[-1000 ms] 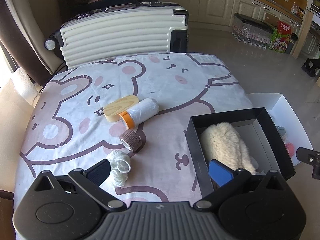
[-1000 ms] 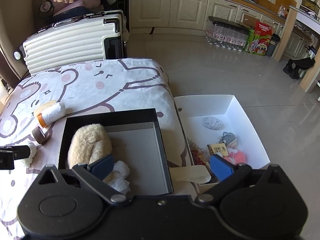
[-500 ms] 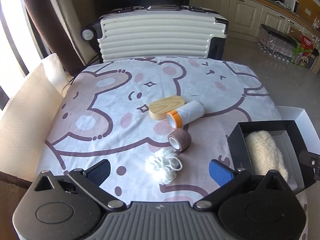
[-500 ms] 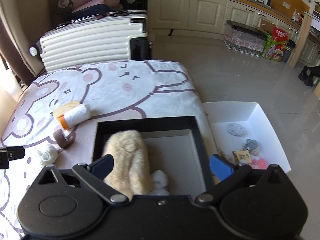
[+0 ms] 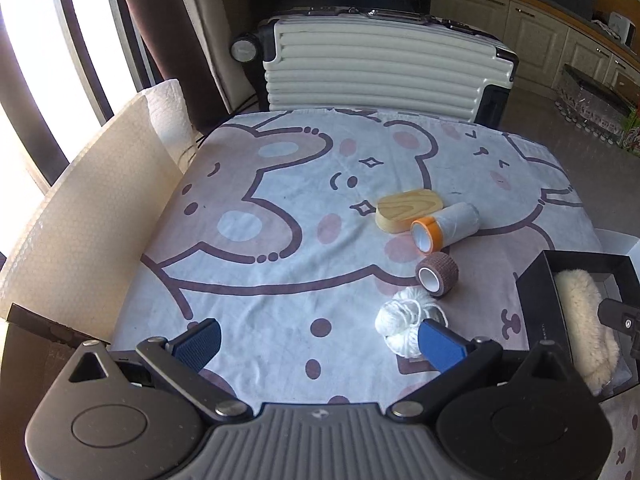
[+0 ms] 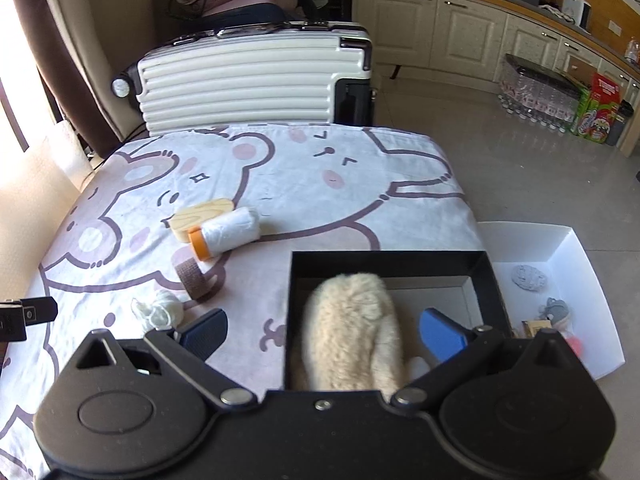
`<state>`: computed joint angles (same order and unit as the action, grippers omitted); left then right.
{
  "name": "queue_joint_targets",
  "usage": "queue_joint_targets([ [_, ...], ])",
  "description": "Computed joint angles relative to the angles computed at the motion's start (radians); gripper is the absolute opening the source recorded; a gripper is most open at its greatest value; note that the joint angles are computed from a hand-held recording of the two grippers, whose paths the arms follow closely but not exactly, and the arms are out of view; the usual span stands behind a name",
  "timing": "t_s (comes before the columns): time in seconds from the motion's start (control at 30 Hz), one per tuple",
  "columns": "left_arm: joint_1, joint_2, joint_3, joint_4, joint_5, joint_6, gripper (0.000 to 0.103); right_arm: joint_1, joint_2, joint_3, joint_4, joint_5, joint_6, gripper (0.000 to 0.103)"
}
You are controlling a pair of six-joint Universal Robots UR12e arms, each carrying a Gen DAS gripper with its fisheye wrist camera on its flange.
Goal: Organize objects
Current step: 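Move the left gripper to the white yarn ball while the right approaches the brown bandage roll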
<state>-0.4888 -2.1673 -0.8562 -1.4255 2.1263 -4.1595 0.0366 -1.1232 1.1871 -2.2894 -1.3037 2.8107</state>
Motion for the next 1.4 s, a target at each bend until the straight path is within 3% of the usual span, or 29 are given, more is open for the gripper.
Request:
queue_joint_targets([
  [0.6, 0.003, 0.006, -0.023, 0.052, 0.007, 0.018, 0.103, 0.006, 0.004, -0.006, -0.030, 0.044, 0.039, 0.103],
  [1.03, 0.014, -0.039, 0.008, 0.151, -0.017, 0.143, 0.101, 0.013, 0.047, -0.057, -0.046, 0.126, 0.102, 0.103],
  [1.17, 0.025, -0.052, 0.012, 0.179, -0.061, 0.198, 0.094, 0.020, 0.070, -0.087, -0.047, 0.125, 0.147, 0.103],
  [1.4, 0.035, -0.081, 0.036, 0.183, -0.116, 0.295, 0.088, 0.023, 0.102, -0.127, -0.028, 0.193, 0.125, 0.103],
])
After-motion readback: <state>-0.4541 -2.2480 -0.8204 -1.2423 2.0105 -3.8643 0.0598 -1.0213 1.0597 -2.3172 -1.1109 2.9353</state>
